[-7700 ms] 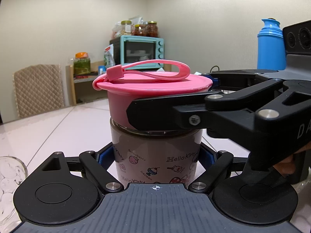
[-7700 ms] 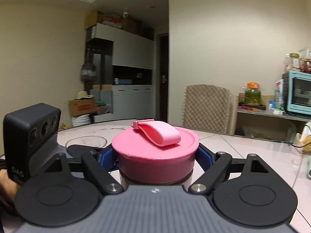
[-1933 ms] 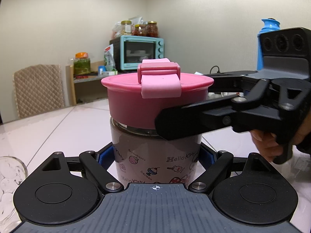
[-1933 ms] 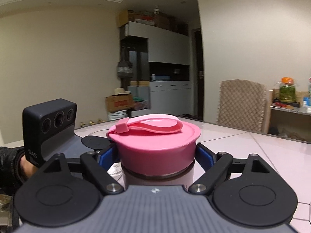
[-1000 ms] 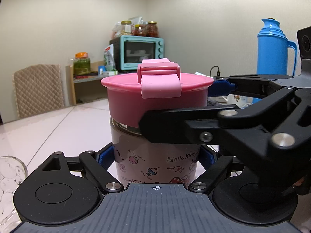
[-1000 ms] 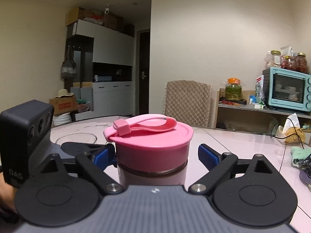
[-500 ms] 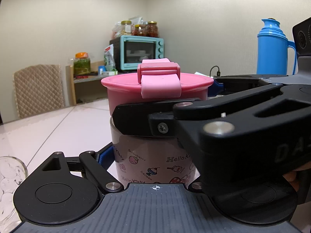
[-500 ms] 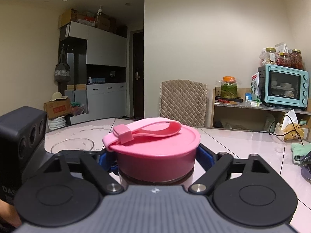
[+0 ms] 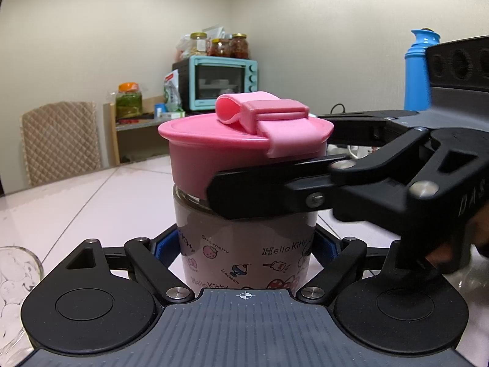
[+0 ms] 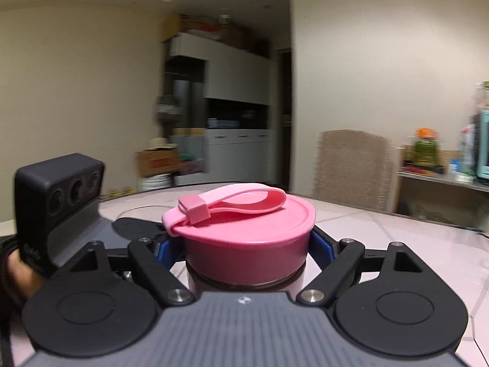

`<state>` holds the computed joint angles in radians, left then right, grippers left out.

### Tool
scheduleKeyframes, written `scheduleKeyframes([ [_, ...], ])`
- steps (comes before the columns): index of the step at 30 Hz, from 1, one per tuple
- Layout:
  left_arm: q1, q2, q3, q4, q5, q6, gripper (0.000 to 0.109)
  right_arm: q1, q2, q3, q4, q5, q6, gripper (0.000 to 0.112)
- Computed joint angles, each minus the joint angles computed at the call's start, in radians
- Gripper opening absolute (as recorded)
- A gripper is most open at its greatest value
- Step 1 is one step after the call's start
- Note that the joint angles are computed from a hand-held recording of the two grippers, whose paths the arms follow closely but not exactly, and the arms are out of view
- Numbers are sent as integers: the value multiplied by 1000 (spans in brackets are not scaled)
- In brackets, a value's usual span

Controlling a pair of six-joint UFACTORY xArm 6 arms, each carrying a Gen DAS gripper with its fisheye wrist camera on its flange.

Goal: Unscrew bottle cap and pour
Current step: 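Twist the pink lid further with the left gripper while the right steadies the jar, then keep turning the pink lid with the left gripper while the right grips the jar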

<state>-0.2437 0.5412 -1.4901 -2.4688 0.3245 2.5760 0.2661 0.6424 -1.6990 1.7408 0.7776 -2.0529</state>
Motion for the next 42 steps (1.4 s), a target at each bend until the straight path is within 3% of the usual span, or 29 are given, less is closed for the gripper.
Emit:
scheduleKeyframes([
  [4, 0, 0, 0, -1, -1, 1, 90, -59, 90, -133, -133, 172, 88, 85],
  [8, -1, 0, -1, -2, -1, 2, 90, -73, 109, -170, -168, 212, 115, 85],
  [14, 0, 2, -3, -1, -2, 1, 90, -38, 12, -41, -100, 88, 90, 90],
  [24, -2, 1, -3, -4, -3, 3, 90, 56, -155, 170, 174, -191, -56, 94],
  [32, -1, 2, -5, -1, -3, 1, 90, 106, -141, 153, 325, -295, -143, 94],
  [42, -3, 3, -6, -6, -5, 4, 90, 121, -131, 156, 485, -320, -241, 94],
])
